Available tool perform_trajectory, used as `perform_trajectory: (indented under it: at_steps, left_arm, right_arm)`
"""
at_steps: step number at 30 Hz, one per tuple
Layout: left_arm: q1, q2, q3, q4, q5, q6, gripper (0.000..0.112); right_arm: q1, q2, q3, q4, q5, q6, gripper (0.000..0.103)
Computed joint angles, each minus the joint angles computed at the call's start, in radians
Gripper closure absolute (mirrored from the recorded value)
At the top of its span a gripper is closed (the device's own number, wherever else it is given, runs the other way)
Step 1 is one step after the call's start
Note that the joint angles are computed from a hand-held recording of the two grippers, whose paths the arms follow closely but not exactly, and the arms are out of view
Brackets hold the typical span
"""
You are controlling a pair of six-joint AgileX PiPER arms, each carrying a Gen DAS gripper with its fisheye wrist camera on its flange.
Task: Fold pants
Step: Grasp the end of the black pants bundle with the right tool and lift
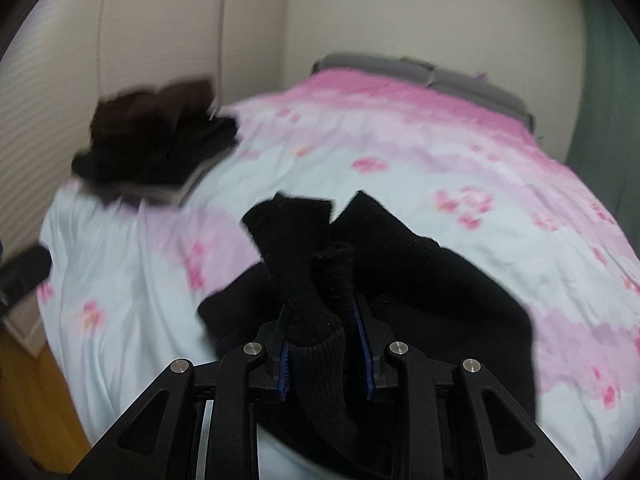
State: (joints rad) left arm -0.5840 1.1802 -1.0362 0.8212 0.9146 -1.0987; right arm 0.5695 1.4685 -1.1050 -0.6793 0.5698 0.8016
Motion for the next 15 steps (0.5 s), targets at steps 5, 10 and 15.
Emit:
perform_trajectory:
  at_steps: [5,10,15]
  left_arm:
    - [0.089,0.006,0.036,-0.068,-0.073,0.054,0.01]
    - [0.113,0.031,0.035,-0.09,-0.103,0.069,0.01]
    - [0.097,0.034,0.022,-0.084,-0.093,0.068,0.01]
  right_arm:
    - [0.017,0.085,0.003,-0.013,-0.025,0.03,0.076]
    - [-0.009,0.116,-0.024,0.005,-0.056,0.042,0.076]
    - [-0.002,0.13,-0.042,0.048,-0.062,0.002,0.073]
